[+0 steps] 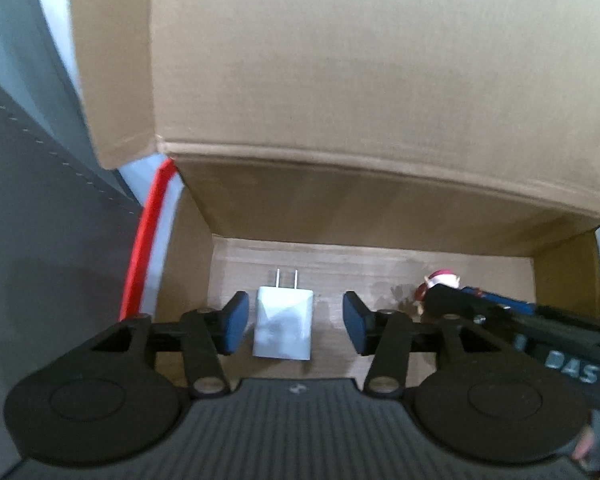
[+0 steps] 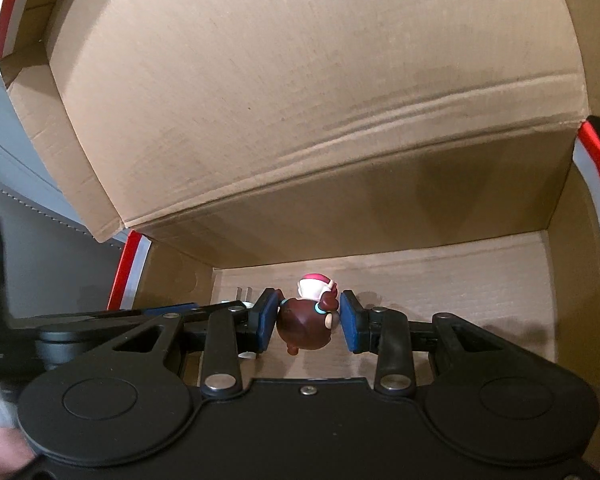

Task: Organize objects
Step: 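Open the left tool to release the charger while the right tool releases the bear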

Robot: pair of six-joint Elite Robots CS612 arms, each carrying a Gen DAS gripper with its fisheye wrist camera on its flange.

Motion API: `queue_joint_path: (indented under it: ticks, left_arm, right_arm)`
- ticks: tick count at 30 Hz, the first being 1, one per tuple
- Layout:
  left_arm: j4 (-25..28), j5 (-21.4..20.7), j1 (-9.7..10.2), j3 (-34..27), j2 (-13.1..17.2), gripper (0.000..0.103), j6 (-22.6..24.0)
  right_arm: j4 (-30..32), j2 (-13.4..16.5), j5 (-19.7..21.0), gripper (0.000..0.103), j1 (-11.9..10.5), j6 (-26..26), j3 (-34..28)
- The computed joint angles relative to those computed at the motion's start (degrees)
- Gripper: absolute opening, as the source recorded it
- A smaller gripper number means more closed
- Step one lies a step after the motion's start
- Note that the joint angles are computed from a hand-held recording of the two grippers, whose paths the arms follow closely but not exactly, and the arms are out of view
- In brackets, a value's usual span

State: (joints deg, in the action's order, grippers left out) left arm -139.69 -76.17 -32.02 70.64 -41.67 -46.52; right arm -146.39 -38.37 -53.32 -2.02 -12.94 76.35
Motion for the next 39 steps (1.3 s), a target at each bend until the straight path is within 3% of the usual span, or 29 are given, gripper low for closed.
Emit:
queue_joint_path:
  ticks: [10, 17, 24, 35, 39]
  left_arm:
    - [-3.76, 2.17, -0.36, 4.07, -2.92, 0.070, -4.29]
    - [-6.74, 3.19, -0.63, 6.59, -4.66, 0.073, -6.75]
    - [-7.30, 2.43, -1.02, 7.54, -5.49, 0.082, -7.48]
    - [-6.18, 6.01, -2.52, 8.78, -7.78, 0.092, -6.79]
    - [-6.71, 8.57, -3.14, 9.57, -8.73, 0.098, -6.08]
  right_arm:
    - [1.45, 1.10, 0.25, 0.034, 0.40, 2.07, -1.30]
    - [2.61, 1.65, -2.40, 0.035, 1.12, 2.65, -2.11]
    - [3.26, 1.23, -2.10, 0.035, 1.15, 2.19, -1.52]
    - [2.94, -0.98, -0.30, 0.036, 0.31, 0.73, 0.07]
    - [2.49, -1.77, 0.17, 0.044, 0.04, -0.01, 0.48]
